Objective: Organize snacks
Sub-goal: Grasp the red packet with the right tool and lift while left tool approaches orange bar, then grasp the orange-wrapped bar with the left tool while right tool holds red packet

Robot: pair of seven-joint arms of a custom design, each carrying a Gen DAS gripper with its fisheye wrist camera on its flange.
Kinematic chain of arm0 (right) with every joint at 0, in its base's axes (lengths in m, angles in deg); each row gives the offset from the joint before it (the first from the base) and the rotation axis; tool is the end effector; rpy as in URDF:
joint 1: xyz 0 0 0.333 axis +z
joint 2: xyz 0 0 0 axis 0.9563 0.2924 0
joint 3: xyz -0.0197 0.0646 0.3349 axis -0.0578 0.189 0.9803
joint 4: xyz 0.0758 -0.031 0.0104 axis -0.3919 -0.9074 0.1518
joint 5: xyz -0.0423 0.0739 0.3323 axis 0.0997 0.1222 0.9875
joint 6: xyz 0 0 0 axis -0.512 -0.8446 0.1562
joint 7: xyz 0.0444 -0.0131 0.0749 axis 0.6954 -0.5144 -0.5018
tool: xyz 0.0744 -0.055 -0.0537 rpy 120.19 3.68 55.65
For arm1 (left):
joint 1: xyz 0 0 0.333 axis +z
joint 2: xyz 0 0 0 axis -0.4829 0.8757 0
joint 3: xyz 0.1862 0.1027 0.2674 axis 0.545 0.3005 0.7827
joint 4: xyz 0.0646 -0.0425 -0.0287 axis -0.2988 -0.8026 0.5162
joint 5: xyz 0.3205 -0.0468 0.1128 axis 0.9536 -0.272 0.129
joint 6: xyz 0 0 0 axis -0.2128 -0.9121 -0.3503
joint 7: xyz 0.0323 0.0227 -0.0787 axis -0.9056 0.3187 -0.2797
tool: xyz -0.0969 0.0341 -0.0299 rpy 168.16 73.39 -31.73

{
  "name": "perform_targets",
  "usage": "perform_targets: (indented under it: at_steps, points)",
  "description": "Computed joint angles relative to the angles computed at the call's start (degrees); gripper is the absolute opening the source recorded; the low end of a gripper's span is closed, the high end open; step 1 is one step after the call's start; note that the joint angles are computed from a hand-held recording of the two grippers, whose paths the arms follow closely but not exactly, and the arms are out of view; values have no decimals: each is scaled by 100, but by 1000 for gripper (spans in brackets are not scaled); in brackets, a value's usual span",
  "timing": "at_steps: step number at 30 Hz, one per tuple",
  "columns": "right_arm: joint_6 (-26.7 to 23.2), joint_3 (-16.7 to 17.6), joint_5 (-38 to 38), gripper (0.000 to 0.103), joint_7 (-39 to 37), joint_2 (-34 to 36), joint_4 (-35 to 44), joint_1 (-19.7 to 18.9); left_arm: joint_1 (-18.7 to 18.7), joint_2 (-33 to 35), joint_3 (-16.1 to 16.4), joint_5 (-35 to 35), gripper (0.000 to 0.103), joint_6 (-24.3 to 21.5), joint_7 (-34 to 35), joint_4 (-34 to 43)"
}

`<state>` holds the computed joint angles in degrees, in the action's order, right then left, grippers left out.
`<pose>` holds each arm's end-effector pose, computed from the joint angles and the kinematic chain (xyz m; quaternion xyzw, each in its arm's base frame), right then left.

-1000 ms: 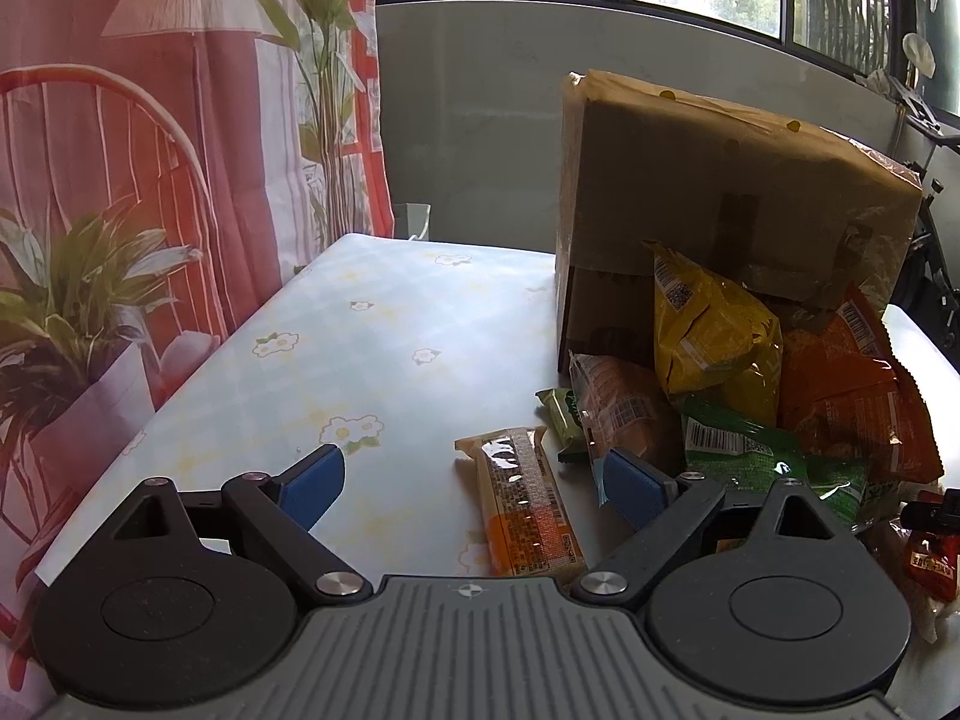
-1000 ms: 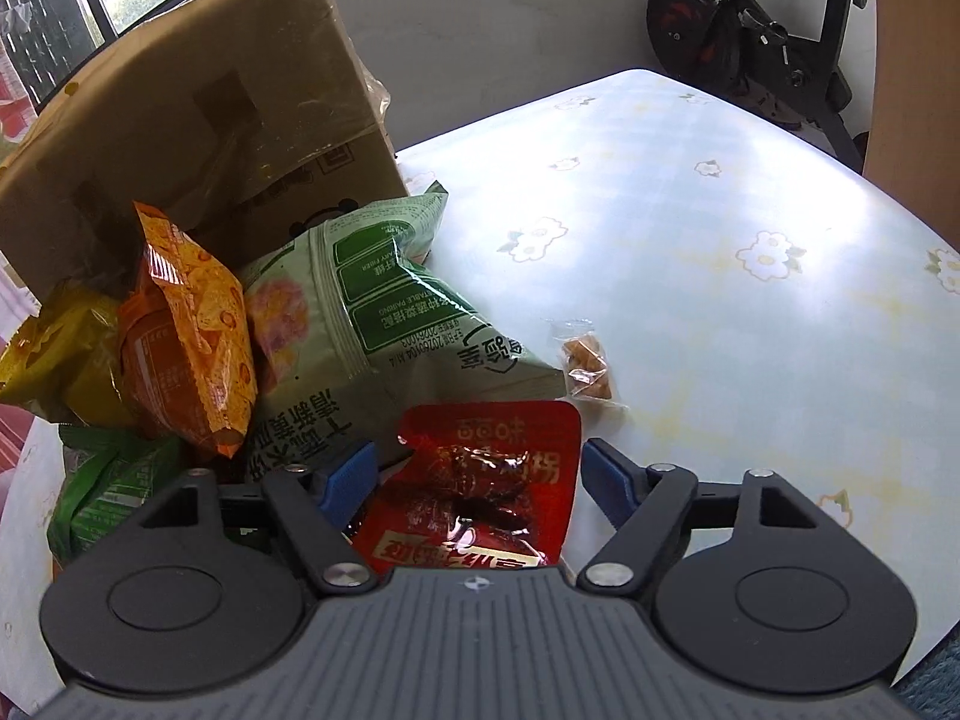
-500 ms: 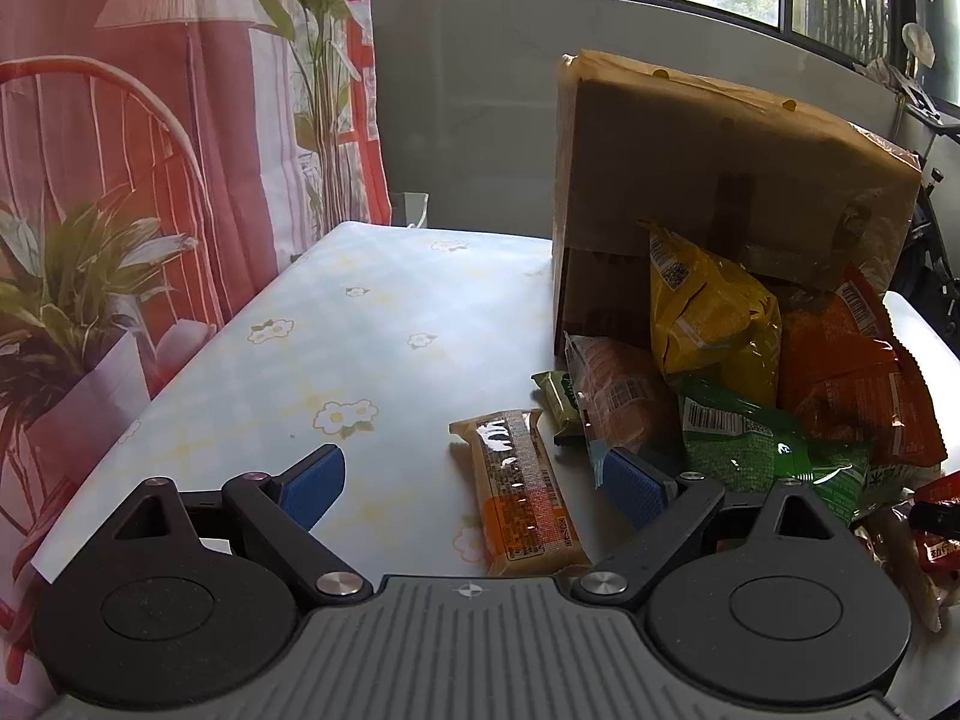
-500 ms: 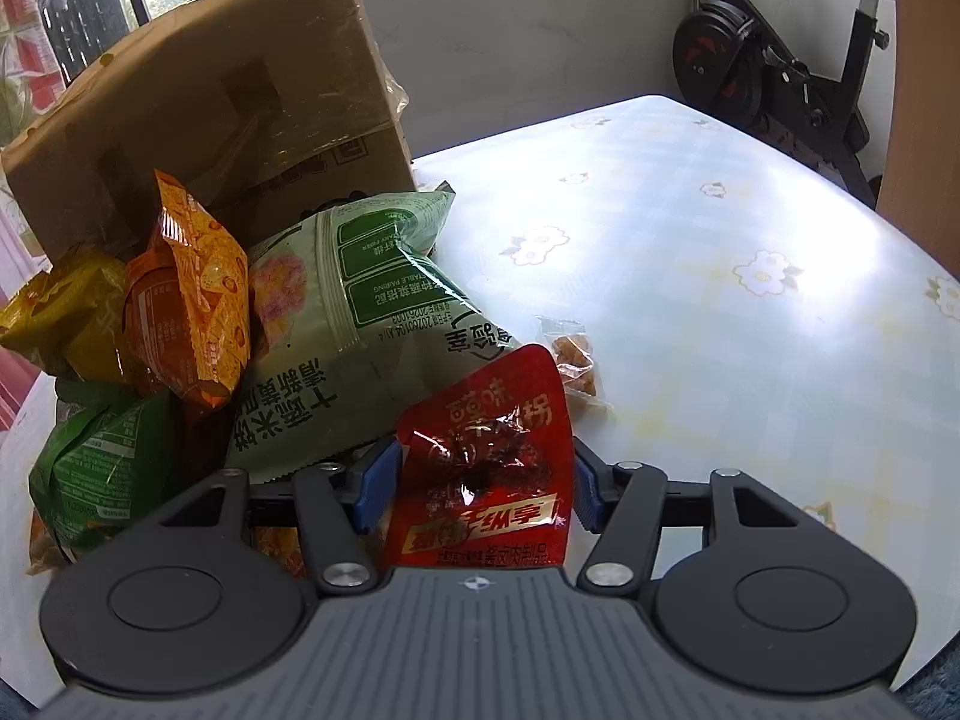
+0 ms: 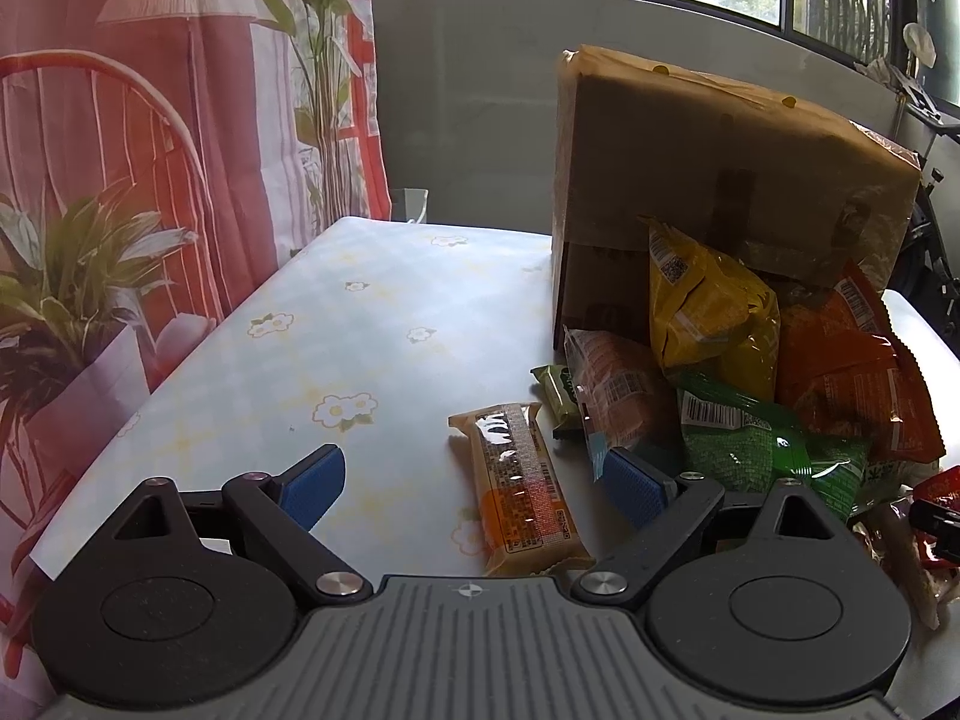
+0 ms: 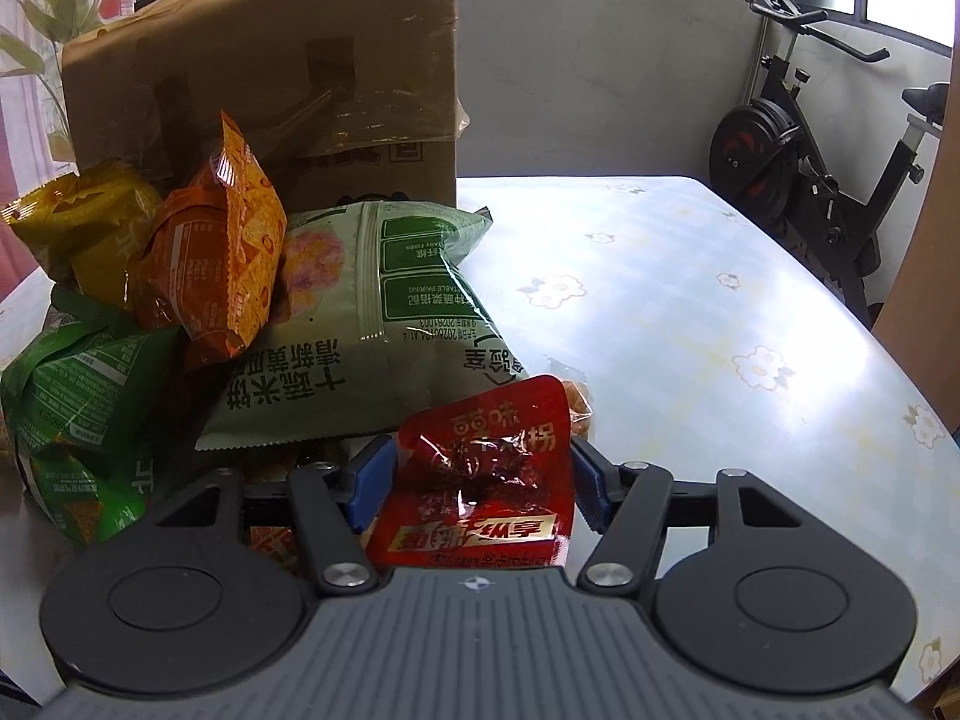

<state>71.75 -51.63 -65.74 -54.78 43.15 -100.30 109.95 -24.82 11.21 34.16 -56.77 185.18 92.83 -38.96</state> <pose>0.4991 0.3350 0.2581 -0.3988 0.8164 -0.3649 0.2033 0.6959 -0.1347 0.2817 -0.4807 0.7587 -0.3583 0.2548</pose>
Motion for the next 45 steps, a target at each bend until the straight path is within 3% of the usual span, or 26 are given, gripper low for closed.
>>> perform_targets:
  at_steps: [6, 9, 12, 20, 26, 30, 31, 36, 42, 45]
  points:
    - [20, 17, -319, 46, 653, -283, -302, 64, -16, 5, 31, -44, 94, -40, -35, 31]
    - [-107, 85, -443, 46, 771, -390, -396, 57, -62, 1, 86, -99, 94, -84, -68, 55]
    - [262, 174, -431, 46, 690, -375, -430, -161, -116, -7, 139, -133, 93, -128, -63, 66]
    - [318, 153, -430, 58, 430, -175, -252, -142, -130, -30, 156, -159, 92, -127, -23, 29]
    - [457, 74, -498, 55, 502, -171, -285, -122, -129, -30, 152, -173, 92, -130, -4, 26]
    - [374, 59, -573, 23, 728, -229, -354, -89, -149, -28, 176, -199, 92, -143, -10, 42]
    - [288, 61, -573, 23, 753, -240, -350, -70, -156, -28, 182, -208, 92, -148, -14, 47]
    - [274, 122, -447, 24, 325, -166, -208, -123, -141, -23, 165, -209, 92, -175, 8, 54]
    - [132, 70, -554, 45, 531, -177, -212, -37, -170, -21, 203, -246, 92, -191, 4, 71]
    - [160, 54, -737, 48, 901, -231, -309, -33, -136, -19, 164, -221, 92, -194, 35, 59]
